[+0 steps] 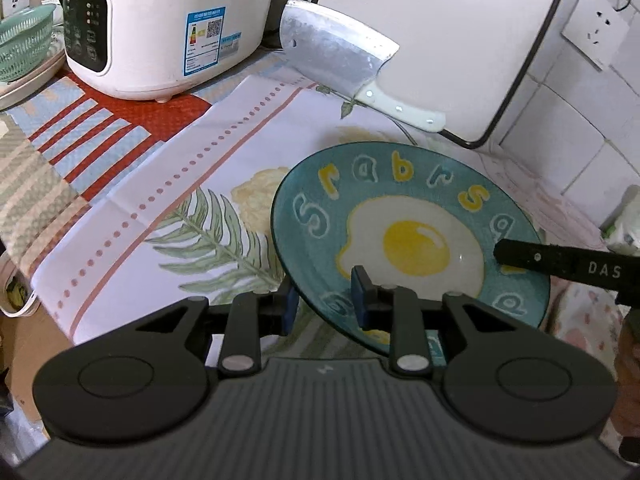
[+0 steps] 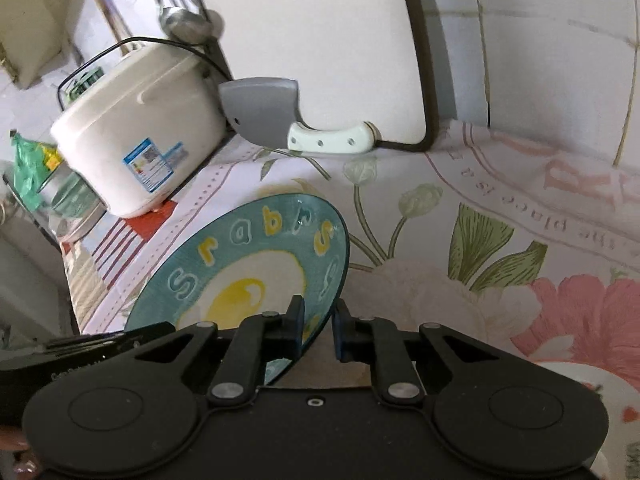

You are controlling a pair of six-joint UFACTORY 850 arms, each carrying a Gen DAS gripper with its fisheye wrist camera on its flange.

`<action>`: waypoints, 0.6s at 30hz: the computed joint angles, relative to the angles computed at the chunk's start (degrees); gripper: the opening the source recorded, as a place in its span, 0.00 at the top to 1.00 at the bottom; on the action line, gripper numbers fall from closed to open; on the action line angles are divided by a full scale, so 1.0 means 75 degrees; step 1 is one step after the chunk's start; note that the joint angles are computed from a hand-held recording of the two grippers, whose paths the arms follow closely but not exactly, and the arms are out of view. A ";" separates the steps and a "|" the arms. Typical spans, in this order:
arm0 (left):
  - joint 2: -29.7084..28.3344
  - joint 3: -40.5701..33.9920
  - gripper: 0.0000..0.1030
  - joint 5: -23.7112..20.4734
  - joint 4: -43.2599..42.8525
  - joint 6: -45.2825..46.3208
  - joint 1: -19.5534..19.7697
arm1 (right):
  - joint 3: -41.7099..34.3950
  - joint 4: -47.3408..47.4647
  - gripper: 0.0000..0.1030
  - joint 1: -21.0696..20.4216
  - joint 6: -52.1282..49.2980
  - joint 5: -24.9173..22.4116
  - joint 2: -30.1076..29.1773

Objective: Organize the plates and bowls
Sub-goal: 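Lift the blue egg plate off the cloth with both grippers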

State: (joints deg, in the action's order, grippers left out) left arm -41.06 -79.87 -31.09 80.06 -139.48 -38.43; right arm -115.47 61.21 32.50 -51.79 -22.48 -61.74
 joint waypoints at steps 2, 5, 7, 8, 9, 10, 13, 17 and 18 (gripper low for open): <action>0.0104 0.0058 0.75 -0.0175 -0.0035 0.0190 -0.0124 | 0.0442 0.0722 0.82 -0.0030 -0.0676 0.0071 0.0271; 0.0364 0.0204 0.75 -0.0246 -0.0166 0.0371 -0.0272 | 0.1201 0.1910 0.82 -0.0066 -0.1751 0.0151 0.0783; 0.0601 0.0337 0.75 -0.0264 -0.0169 0.0413 -0.0383 | 0.1796 0.2934 0.82 -0.0101 -0.2718 0.0182 0.1208; 0.0709 0.0392 0.75 -0.0288 -0.0142 0.0448 -0.0438 | 0.2080 0.3388 0.82 -0.0107 -0.3157 0.0219 0.1426; 0.0817 0.0427 0.75 -0.0356 -0.0146 0.0538 -0.0512 | 0.2363 0.3845 0.82 -0.0127 -0.3559 0.0209 0.1649; 0.0925 0.0452 0.75 -0.0408 -0.0163 0.0624 -0.0583 | 0.2614 0.4242 0.82 -0.0149 -0.3896 0.0184 0.1858; 0.1215 0.0505 0.75 -0.0499 -0.0163 0.0761 -0.0776 | 0.3450 0.5609 0.82 -0.0198 -0.5210 0.0181 0.2559; 0.1602 0.0665 0.75 -0.0533 0.0123 0.0604 -0.1025 | 0.4412 0.7184 0.82 -0.0291 -0.6711 0.0036 0.3415; 0.1680 0.0683 0.75 -0.0551 0.0191 0.0594 -0.1096 | 0.4602 0.7411 0.82 -0.0319 -0.6948 0.0006 0.3600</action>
State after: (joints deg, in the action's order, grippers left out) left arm -28.46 -74.75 -35.22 81.50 -135.02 -46.65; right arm -80.95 116.79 30.11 -103.90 -22.43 -34.74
